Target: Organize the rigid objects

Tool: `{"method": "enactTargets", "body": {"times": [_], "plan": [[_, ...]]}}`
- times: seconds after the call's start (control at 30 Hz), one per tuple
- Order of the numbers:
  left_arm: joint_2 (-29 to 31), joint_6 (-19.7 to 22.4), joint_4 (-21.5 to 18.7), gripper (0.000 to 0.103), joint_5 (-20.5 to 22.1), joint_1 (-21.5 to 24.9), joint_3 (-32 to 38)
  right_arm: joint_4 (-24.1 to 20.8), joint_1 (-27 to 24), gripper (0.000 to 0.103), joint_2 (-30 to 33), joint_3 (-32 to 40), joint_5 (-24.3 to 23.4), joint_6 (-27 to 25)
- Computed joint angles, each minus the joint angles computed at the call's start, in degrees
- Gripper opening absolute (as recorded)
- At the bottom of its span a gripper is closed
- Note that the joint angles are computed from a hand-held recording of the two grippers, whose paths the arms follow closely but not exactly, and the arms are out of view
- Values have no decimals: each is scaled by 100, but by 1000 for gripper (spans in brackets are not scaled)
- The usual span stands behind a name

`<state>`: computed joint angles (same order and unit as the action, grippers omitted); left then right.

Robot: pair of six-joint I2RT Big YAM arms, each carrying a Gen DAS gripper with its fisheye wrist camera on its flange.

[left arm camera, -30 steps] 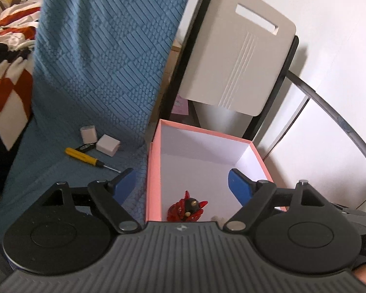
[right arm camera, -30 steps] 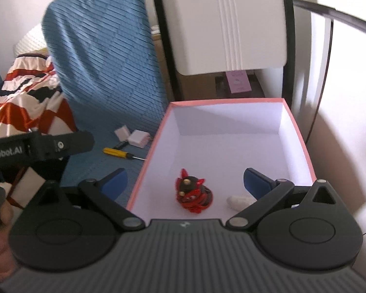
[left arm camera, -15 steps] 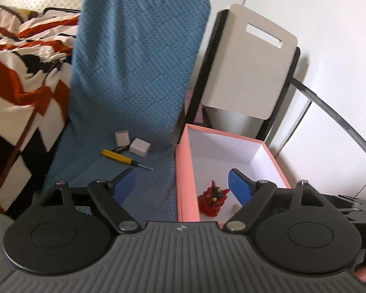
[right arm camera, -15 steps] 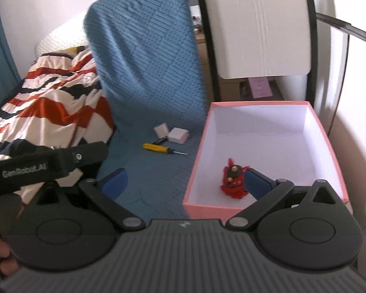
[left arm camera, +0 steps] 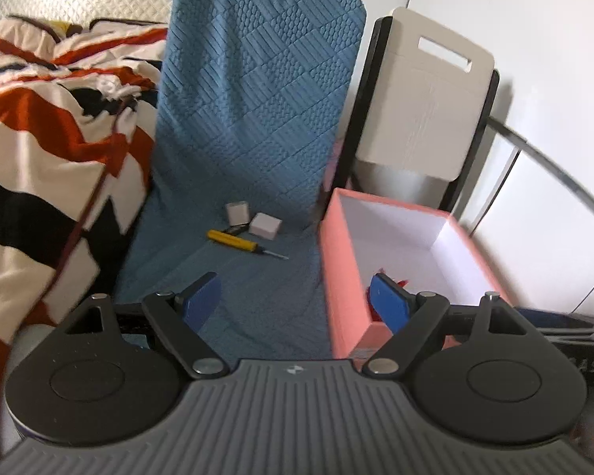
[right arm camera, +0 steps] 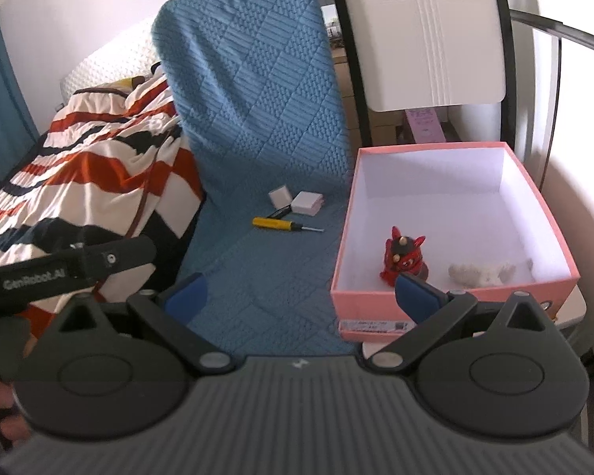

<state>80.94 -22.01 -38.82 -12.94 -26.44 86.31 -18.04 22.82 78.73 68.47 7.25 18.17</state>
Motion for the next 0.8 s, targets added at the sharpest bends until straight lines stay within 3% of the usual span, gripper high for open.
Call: {"method": "enactTargets", "body": {"times": [0.4, 0.8], "plan": [[-294, -278, 397, 86, 496, 461, -570, -58, 426, 103, 321, 163, 324, 34], [66, -257, 575, 86, 797, 835, -490, 71, 421, 103, 986, 795, 463, -275]]}}
